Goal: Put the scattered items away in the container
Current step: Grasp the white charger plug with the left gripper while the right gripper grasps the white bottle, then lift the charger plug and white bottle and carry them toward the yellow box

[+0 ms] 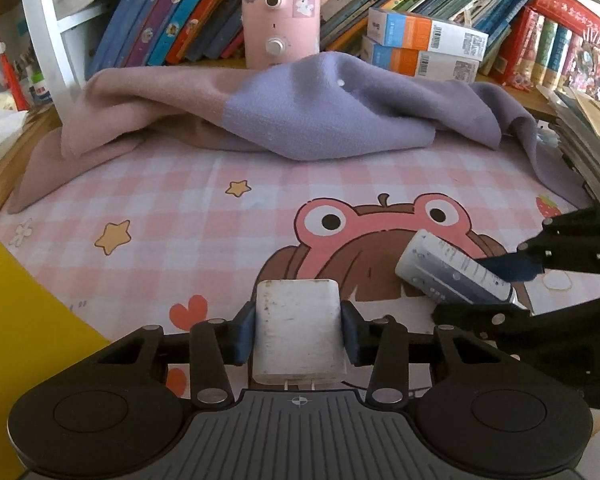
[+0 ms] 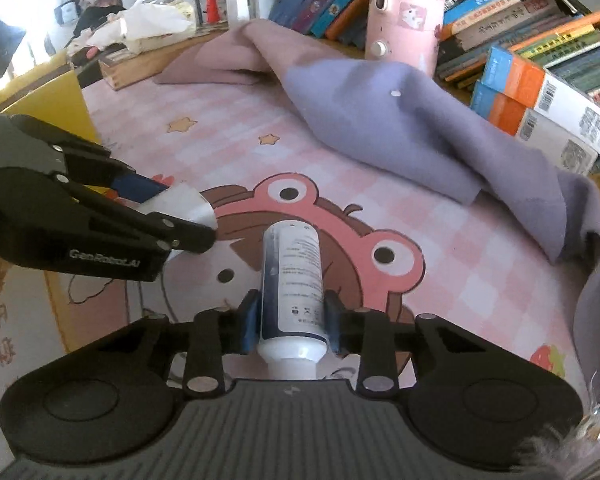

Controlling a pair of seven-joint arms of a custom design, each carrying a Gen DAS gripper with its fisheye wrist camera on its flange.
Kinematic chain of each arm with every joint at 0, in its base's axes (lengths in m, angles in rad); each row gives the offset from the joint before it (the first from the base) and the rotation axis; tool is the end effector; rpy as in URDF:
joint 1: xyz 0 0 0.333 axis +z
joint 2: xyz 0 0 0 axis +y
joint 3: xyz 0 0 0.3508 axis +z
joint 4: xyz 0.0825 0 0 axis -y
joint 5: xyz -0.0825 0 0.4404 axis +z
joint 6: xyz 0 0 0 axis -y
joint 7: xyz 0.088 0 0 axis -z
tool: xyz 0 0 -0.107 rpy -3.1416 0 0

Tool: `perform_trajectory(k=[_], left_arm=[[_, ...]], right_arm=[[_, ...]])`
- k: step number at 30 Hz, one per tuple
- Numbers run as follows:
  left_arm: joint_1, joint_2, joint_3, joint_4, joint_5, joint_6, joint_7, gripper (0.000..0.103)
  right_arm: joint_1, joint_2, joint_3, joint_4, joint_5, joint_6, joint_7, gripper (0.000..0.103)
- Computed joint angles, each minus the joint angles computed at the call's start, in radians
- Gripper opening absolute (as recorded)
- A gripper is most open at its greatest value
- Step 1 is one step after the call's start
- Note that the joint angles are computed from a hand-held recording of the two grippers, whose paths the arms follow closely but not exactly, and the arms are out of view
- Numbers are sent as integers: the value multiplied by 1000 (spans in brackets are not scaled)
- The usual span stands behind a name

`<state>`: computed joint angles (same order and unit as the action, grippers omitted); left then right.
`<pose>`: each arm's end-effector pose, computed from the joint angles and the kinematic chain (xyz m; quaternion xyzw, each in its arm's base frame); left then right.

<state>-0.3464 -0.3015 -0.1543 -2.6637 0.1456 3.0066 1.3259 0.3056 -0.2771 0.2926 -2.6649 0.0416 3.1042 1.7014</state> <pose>0.4136 -0.2383 0.4018 -0.5232 0.7910 -0.2643 0.1754 0.4004 0.2689 0.4001 -0.7932 0.5004 -0.1695 0.3028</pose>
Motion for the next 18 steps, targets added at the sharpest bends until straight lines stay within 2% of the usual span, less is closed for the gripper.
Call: perform_trajectory(k=[2, 3, 6, 13, 18], left_arm=[[-68, -18, 56, -11, -65, -5, 47, 41], [-78, -29, 61, -20, -75, -2, 60, 41], [-101, -67, 69, -41, -94, -3, 85, 41], [-192, -203, 131, -98, -165, -29, 144, 41], [-235, -339, 162, -161, -185, -64, 184, 41]], right_arm=[[-77, -27, 82, -13, -34, 3, 77, 31], [-100, -47, 109, -26, -44, 18, 108, 31], [-118, -98, 141, -48, -39, 31, 158, 31], [-99, -223, 164, -78, -38, -50, 241, 31], [-46, -336, 167, -110, -41, -124, 299, 31]])
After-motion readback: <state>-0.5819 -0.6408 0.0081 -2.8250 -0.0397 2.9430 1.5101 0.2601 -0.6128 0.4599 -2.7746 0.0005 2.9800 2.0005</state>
